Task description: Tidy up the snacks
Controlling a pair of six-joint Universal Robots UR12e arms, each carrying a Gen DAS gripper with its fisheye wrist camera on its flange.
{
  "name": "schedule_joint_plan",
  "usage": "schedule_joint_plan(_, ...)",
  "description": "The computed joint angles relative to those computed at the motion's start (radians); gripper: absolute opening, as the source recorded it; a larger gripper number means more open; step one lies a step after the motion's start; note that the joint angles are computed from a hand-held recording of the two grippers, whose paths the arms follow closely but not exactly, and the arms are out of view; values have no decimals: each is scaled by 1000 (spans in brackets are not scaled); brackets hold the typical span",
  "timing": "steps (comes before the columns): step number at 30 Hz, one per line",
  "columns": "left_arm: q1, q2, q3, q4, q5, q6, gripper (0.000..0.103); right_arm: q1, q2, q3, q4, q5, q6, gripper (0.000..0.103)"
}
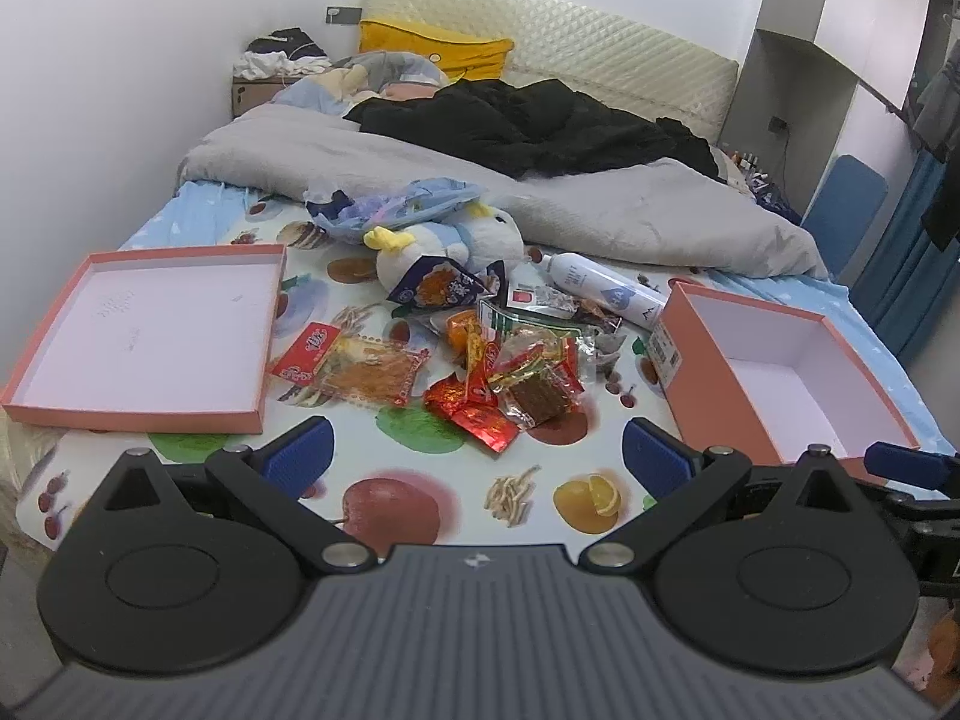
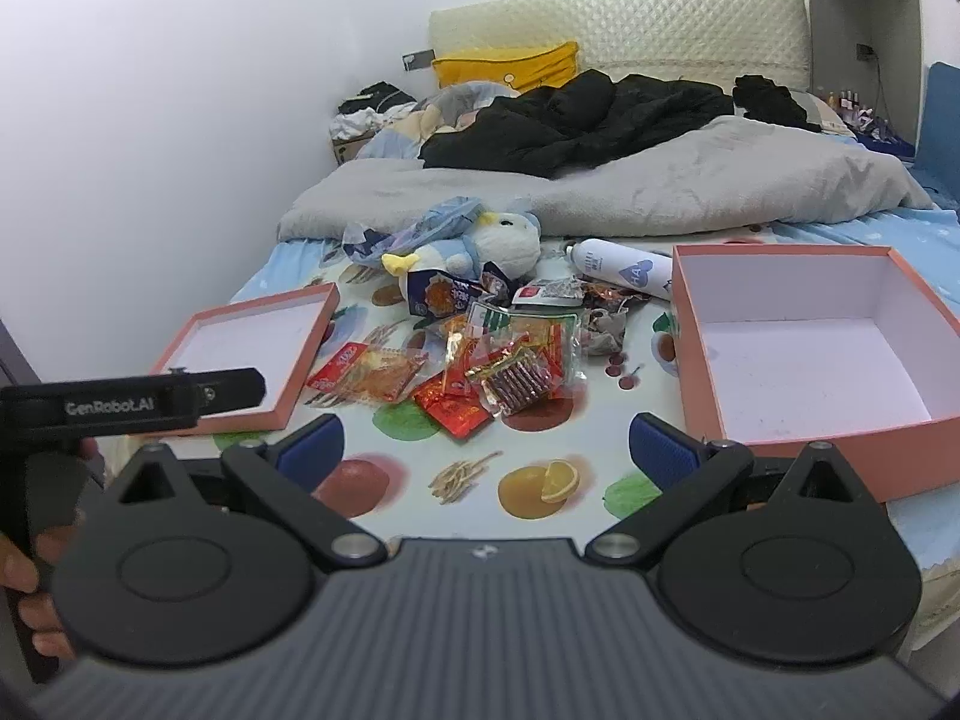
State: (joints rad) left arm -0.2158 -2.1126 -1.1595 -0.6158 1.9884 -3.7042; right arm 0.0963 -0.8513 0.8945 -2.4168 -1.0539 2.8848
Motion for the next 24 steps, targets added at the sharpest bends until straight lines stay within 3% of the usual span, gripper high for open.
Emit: schedule_joint_plan(24, -15, -1, 19, 15, 3, 50, 103, -8, -7, 21, -46, -15, 35, 103)
